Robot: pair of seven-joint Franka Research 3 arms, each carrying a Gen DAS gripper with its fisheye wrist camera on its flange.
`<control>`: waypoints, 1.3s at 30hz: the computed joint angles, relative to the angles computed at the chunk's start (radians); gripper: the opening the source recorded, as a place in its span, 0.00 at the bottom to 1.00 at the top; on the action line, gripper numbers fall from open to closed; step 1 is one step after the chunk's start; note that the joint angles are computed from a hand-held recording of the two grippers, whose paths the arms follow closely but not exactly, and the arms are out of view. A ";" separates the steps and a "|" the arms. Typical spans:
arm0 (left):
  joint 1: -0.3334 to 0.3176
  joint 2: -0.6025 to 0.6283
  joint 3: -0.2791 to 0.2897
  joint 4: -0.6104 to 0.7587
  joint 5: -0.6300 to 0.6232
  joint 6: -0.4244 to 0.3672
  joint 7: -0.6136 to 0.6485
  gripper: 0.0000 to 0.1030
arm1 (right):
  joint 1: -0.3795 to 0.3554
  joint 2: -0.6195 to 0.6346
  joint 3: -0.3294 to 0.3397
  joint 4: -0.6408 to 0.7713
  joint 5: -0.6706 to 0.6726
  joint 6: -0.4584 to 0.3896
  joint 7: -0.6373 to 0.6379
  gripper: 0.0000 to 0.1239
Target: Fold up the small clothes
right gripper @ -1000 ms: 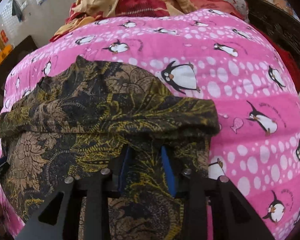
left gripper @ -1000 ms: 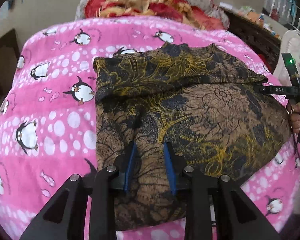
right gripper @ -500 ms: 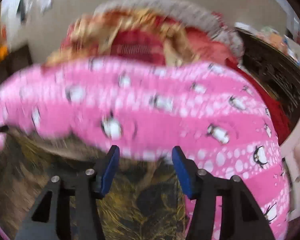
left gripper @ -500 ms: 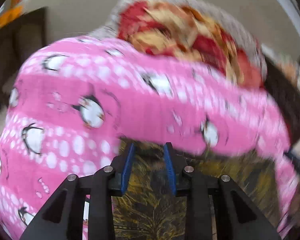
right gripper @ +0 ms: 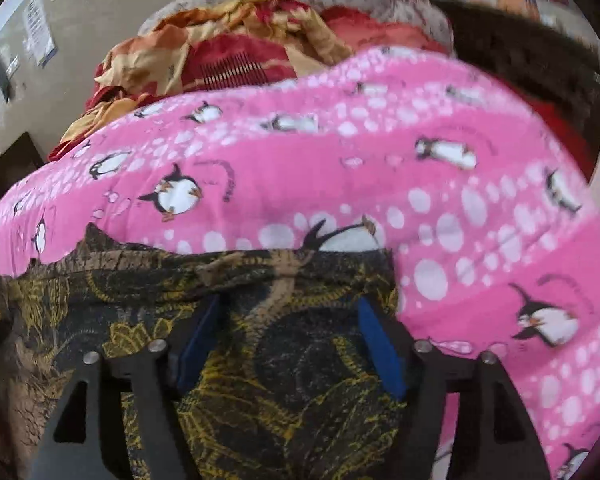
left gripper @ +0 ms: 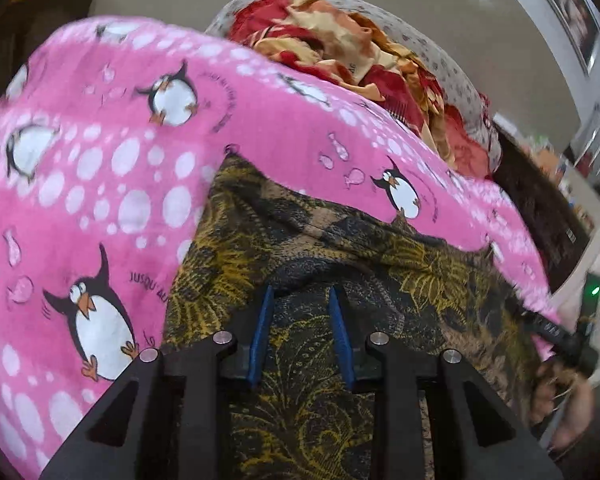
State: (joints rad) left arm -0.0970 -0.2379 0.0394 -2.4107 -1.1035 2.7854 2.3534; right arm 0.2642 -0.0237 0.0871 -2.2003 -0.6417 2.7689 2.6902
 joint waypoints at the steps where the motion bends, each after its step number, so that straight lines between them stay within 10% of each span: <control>1: 0.001 0.001 0.003 0.001 -0.003 -0.007 0.001 0.10 | -0.001 0.004 -0.001 0.005 0.005 0.000 -0.008 0.61; 6: 0.007 0.015 -0.005 0.011 0.028 -0.011 -0.012 0.10 | 0.001 -0.001 -0.010 -0.014 0.103 0.041 -0.078 0.63; 9: 0.040 -0.012 -0.042 0.006 0.220 -0.031 -0.160 0.10 | 0.009 -0.045 0.015 0.010 0.117 -0.085 -0.064 0.57; 15: -0.121 -0.321 0.028 -0.194 0.181 -0.100 -0.031 0.12 | 0.052 -0.264 0.121 -0.130 0.128 -0.049 -0.137 0.58; 20: -0.135 -0.388 -0.002 -0.327 0.332 -0.108 -0.142 0.12 | 0.090 -0.276 0.226 -0.195 0.164 -0.089 -0.211 0.58; 25: -0.301 -0.433 0.179 -0.384 0.210 -0.028 -0.017 0.13 | 0.029 -0.289 0.281 -0.292 0.086 0.038 -0.065 0.59; 35: -0.325 -0.463 0.257 -0.394 0.104 -0.081 0.071 0.13 | -0.018 -0.304 0.329 -0.306 0.072 0.059 -0.049 0.59; 39: -0.303 -0.444 0.260 -0.377 0.032 -0.125 0.123 0.13 | 0.044 -0.281 0.297 -0.203 0.182 -0.128 -0.108 0.59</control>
